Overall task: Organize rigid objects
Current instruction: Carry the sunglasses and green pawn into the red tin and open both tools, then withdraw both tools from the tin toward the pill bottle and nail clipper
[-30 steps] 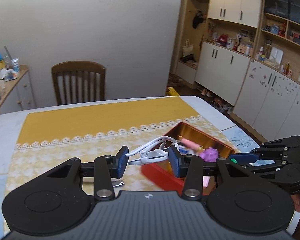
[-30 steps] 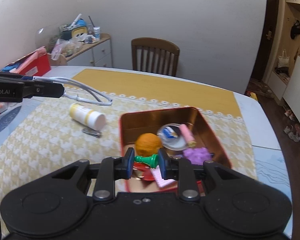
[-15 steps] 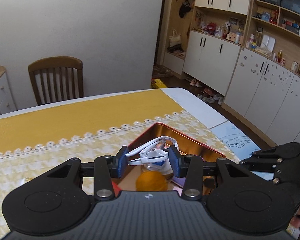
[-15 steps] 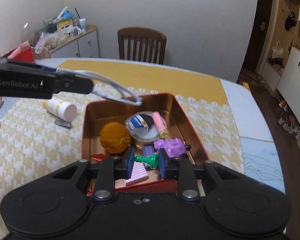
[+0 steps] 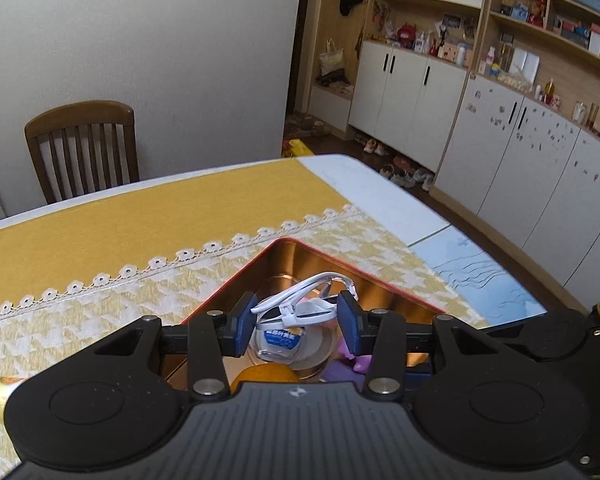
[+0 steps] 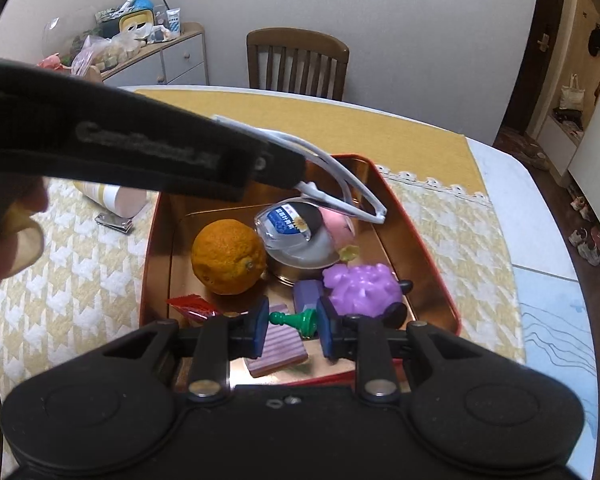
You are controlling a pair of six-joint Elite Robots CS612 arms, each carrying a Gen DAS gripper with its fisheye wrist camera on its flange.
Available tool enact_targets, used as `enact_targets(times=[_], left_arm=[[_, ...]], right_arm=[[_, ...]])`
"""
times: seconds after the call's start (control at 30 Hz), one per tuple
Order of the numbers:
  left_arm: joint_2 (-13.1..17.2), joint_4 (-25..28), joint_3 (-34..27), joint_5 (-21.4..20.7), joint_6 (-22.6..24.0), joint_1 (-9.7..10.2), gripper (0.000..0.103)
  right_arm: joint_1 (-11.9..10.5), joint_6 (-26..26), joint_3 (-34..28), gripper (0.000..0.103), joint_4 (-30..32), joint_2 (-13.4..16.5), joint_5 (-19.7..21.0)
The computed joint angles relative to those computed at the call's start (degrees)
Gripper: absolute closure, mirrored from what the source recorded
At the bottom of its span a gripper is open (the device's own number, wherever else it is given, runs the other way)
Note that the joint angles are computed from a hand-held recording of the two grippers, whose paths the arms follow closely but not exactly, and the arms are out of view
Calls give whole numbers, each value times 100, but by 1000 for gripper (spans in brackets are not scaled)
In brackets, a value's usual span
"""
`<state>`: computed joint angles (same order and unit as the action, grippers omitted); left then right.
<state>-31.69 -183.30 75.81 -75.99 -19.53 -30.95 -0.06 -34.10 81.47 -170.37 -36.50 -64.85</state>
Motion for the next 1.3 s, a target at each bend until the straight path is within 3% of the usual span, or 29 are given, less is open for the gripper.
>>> enact_targets(times=[0.27, 0.47, 0.77, 0.9, 1.0, 1.17, 1.23, 1.3], left_arm=[[58, 451, -91, -101, -188, 66, 61], [85, 830, -189, -210, -72, 81, 61], [35, 1017, -190, -353, -194, 106, 60], [-10, 1029, -139, -425, -257, 118, 59], [-37, 1053, -100, -392, -284, 116, 51], [-140, 787, 120, -435, -287, 119, 47], [-197, 647, 239, -407, -270, 112, 45], [-259, 501, 366, -397, -300, 112, 45]], right_arm=[[57, 43, -119, 78, 184, 94, -261], [81, 84, -154, 78, 228, 109, -365], [103, 214, -213, 71, 322, 120, -418], [75, 304, -198, 63, 332, 101, -323], [60, 360, -163, 57, 285, 80, -278], [19, 506, -48, 51, 208, 13, -120], [-6, 548, 21, 41, 162, -33, -31], [-42, 562, 83, 39, 99, -80, 114]])
